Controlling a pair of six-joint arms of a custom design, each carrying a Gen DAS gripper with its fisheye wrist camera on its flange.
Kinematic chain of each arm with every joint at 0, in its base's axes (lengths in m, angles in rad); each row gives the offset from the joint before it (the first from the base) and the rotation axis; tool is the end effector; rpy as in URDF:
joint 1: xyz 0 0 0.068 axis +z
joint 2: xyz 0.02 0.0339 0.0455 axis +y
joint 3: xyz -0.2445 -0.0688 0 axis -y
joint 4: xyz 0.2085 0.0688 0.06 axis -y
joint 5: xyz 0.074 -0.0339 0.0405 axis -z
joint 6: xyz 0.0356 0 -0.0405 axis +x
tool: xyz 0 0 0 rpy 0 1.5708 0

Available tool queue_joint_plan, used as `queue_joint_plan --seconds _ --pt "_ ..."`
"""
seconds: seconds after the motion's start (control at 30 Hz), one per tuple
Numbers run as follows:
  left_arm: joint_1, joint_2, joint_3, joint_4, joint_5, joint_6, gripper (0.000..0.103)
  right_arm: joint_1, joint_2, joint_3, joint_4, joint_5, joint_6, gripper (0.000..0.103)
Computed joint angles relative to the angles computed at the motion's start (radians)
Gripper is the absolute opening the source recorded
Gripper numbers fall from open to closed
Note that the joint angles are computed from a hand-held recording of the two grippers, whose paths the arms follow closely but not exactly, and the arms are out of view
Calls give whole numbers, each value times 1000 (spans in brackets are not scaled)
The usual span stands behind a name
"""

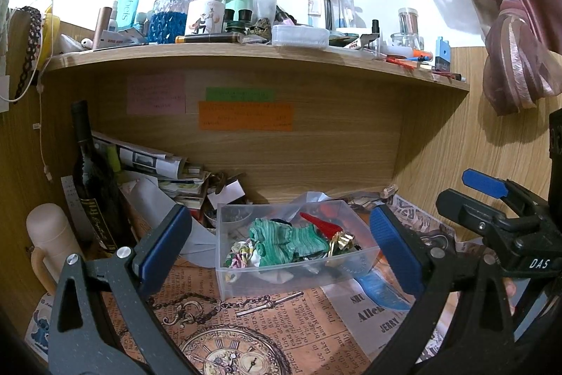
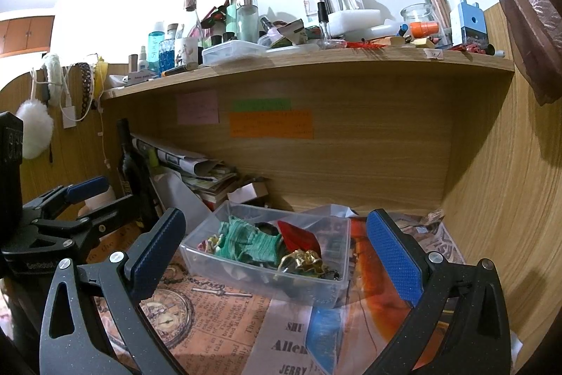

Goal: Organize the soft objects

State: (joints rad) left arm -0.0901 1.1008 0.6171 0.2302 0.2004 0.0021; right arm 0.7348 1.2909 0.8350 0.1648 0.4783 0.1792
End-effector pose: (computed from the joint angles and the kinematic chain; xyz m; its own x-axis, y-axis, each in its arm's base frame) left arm 0.2256 -0.0275 0.2603 -0.2492 0.0246 -0.9681 0.2806 0.9586 -0.0479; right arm 0.2093 0.1670 0.2803 -0.2573 -0.0192 -0.9661 -0.2258 0.9733 0.0408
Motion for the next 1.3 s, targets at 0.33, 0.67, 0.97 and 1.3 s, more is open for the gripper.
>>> queue_joint_plan --seconds 0.33,0.67,0.97,1.3 --pt "2 2 -1 4 -5 0 103 -1 -1 -1 0 -1 0 103" --pt "-3 0 -3 6 -6 -4 103 -3 8 -1 6 -5 -1 103" --pt "11 -2 4 -2 19 -11 103 3 11 -5 9 -1 2 103" --pt "11 -2 4 -1 15 -18 103 4 12 -5 9 2 5 103"
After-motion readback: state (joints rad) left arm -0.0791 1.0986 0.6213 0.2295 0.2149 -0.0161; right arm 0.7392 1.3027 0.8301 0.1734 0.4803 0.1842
